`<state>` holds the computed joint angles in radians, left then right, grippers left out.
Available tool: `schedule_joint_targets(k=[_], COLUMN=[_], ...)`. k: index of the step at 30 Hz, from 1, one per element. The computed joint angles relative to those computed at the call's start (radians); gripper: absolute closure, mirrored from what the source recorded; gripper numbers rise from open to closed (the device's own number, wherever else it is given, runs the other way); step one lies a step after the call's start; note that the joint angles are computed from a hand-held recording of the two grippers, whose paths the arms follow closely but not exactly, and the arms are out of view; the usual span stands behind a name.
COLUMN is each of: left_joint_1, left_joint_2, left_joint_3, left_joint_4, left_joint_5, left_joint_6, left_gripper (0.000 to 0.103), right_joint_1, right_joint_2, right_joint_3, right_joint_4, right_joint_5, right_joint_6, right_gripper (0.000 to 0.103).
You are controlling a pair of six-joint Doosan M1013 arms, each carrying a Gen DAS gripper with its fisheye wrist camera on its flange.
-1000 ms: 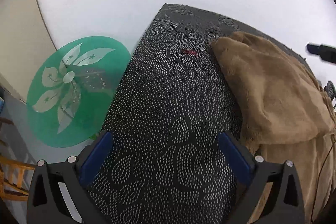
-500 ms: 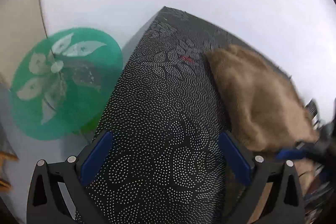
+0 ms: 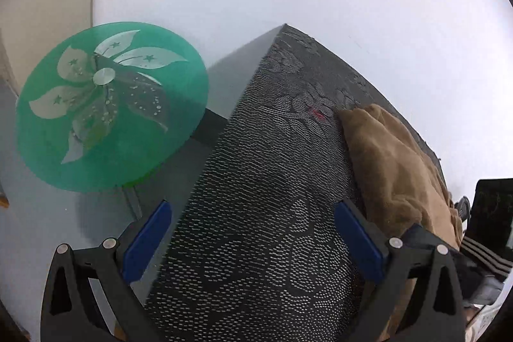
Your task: Fold clothes
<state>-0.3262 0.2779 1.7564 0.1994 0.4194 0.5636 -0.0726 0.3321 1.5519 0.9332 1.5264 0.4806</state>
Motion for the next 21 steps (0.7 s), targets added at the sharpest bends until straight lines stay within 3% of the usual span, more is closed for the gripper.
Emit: schedule_joint_targets(k=[2,4,7,10,14,18,21], left_joint_1=[0.006,0.012,0.016,0.012,0.0,-0.065,-0.085], left_joint_2=[-0.011,-0.021,-0.025,-0.016,0.007,0.038,0.048], left_joint_3=[0.014,0.029,0.04,0.03,-0.007,-0.077,-0.099], left_joint_4=[0.025,0.063,0.102,0.075,-0.041,0.224,0.283], left_joint_5=[-0.014,-0.03,-0.037,-0.022,-0.006,0.162,0.213], left_joint_6=[-0.058,-0.133,-0.219,-0.175,0.039,-0.047,-0.053], left_gripper=[0.001,0.001,0.001,0.001,0.001,0.001,0.001], right_joint_1=[0.005,0.019,0.025,0.016,-0.002,-0.002,0.007], right_joint_2=[0.025,0.051,0.073,0.078,0.087,0.1,0.107], right_joint_3=[-0.021,-0.039,-0.05,-0.05,-0.058,-0.098,-0.128], right_joint_4=[0.023,0.023,0.024,0.057,0.095,0.143,0.143], right_joint_5=[0.106,0.173,0.202,0.226,0.268,0.279,0.295], right_joint_6=[0.024,0.065,0.117,0.154,0.221,0.244,0.244], right_gripper=[0.0,0.0,0.0,0.0,0.0,0.0,0.0])
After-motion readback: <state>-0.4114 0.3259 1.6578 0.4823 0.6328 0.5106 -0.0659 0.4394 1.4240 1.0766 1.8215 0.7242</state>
